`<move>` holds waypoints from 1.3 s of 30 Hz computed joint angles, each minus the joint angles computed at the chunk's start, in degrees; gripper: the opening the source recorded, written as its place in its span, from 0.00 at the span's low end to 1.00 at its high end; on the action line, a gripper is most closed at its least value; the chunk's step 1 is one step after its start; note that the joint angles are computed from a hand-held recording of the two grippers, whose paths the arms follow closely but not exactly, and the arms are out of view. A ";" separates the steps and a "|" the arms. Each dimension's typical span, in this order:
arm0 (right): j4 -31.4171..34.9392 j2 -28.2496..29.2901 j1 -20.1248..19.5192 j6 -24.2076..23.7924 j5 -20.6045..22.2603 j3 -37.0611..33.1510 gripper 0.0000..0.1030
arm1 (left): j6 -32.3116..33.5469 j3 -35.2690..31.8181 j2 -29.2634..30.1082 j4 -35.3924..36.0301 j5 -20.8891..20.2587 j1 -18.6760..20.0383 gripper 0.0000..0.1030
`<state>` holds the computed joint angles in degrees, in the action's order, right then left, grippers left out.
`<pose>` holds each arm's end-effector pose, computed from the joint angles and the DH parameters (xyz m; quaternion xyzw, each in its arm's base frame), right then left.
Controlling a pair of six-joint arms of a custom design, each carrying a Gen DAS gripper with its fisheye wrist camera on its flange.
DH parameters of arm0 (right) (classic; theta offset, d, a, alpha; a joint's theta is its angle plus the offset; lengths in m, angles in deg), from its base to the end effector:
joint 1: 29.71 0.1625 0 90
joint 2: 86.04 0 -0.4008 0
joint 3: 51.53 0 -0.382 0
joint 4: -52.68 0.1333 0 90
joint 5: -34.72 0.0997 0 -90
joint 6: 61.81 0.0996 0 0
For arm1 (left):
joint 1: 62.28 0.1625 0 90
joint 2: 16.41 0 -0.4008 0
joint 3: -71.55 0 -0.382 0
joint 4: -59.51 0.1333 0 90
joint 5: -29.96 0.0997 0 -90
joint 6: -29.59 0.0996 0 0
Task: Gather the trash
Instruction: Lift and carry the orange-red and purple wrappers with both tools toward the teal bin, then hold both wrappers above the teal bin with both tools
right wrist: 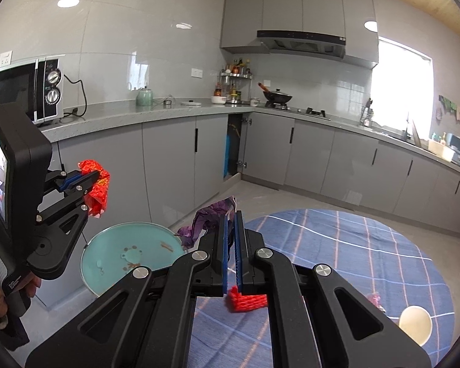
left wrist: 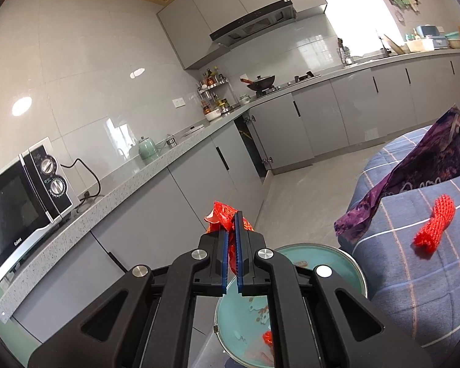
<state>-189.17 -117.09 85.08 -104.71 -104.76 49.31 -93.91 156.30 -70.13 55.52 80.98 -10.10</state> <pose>0.2842 -0.4781 0.1006 0.1534 -0.7220 0.5391 0.4056 -0.2058 -0.5847 0.1647 0.4710 0.6744 -0.4396 0.3607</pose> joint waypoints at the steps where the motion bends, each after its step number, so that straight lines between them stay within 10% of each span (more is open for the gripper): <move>1: 0.30 0.04 -0.07 -0.03 0.12 -0.19 0.04 | -0.15 -0.19 0.10 0.16 0.13 0.16 0.04; 39: 10.10 3.99 -2.17 3.27 2.20 -5.91 0.04 | -2.73 -5.92 4.64 5.34 0.85 4.03 0.04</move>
<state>-179.07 -113.10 82.91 -101.44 -102.56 43.40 -96.64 150.38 -65.49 60.86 81.83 -6.07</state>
